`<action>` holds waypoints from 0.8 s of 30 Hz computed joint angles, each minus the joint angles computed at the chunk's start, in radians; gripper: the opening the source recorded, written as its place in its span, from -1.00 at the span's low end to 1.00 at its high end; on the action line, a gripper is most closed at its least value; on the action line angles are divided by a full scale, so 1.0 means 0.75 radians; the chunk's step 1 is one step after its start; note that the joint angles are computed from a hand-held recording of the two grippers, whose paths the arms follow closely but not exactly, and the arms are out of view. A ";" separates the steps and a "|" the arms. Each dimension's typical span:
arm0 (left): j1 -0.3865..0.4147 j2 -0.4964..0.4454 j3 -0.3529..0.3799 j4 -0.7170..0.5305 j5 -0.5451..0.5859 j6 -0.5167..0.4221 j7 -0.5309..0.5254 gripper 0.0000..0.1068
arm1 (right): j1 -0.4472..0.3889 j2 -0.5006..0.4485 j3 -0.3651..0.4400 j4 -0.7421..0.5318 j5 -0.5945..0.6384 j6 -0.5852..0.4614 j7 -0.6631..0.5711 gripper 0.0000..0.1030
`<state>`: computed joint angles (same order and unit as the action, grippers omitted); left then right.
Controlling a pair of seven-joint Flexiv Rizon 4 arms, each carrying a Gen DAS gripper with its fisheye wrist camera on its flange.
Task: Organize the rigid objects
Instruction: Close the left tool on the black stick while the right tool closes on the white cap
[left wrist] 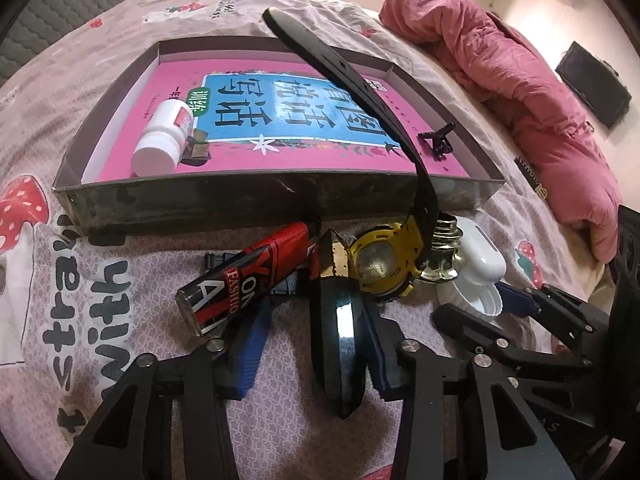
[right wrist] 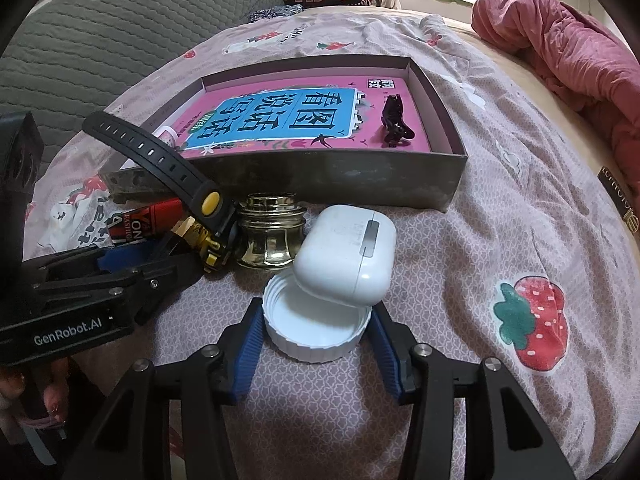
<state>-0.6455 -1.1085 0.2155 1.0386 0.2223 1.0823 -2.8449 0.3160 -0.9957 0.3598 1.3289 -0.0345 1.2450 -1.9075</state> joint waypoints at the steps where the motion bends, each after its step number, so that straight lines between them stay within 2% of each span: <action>1: 0.002 0.002 -0.004 0.006 0.000 0.007 0.002 -0.24 | -0.001 -0.001 0.002 -0.001 0.001 -0.002 -0.001 -0.02; 7: 0.001 0.014 -0.002 0.033 -0.005 0.040 -0.003 -0.54 | -0.009 -0.004 0.015 -0.012 0.014 -0.018 -0.012 -0.02; 24: -0.024 0.034 0.005 0.054 -0.014 0.081 0.041 -0.58 | -0.040 0.005 0.053 -0.025 0.085 -0.060 -0.085 -0.03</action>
